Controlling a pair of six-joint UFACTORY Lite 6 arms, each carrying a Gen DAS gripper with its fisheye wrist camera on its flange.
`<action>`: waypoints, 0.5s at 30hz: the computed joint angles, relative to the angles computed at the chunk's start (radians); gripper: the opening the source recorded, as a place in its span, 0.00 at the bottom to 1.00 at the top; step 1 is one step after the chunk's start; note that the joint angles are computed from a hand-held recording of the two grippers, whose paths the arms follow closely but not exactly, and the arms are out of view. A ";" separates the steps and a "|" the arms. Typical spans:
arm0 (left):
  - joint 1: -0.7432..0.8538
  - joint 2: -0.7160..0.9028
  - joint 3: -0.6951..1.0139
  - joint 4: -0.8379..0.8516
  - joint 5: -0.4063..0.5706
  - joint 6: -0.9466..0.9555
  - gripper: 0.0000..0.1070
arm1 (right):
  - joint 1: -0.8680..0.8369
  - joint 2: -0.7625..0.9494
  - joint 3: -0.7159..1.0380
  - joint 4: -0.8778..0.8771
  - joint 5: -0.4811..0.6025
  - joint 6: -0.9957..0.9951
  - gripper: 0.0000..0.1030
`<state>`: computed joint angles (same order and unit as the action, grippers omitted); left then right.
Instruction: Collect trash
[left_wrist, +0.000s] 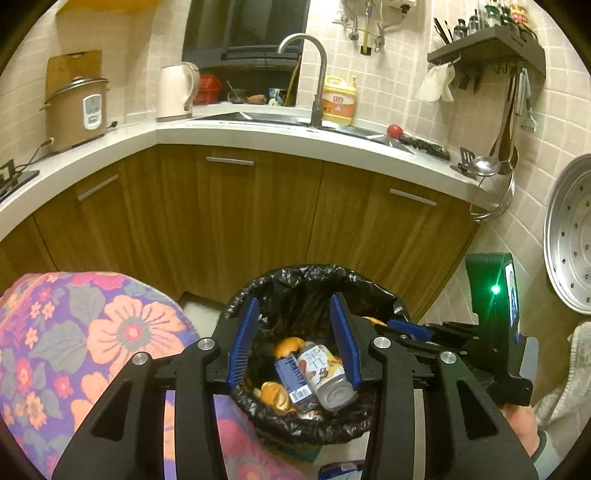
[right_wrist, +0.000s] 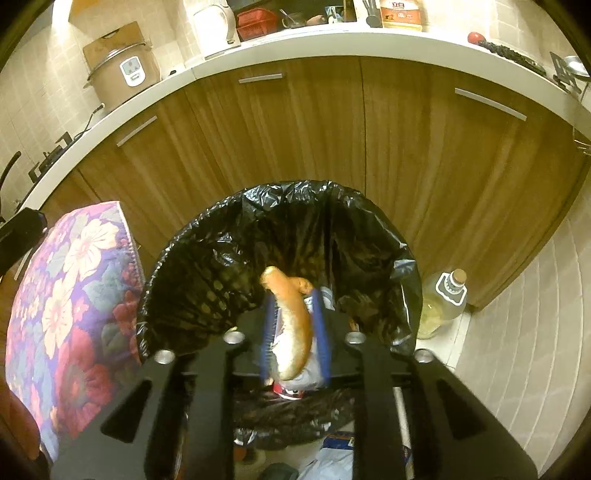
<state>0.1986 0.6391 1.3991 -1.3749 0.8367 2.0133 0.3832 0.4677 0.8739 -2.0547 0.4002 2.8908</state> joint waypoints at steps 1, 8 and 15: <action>0.015 0.000 0.002 0.005 0.011 -0.003 0.38 | 0.015 -0.010 -0.009 0.031 0.011 -0.019 0.32; 0.114 0.004 0.024 0.029 0.093 -0.036 0.41 | 0.106 -0.102 -0.055 0.183 0.065 -0.106 0.44; 0.222 0.025 0.064 0.035 0.178 -0.055 0.49 | 0.298 -0.146 0.026 0.435 0.226 -0.335 0.53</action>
<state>0.4203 0.6645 1.4629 -1.3396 1.0151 1.9581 0.6812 0.3216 0.9003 -1.6202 0.6262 2.5561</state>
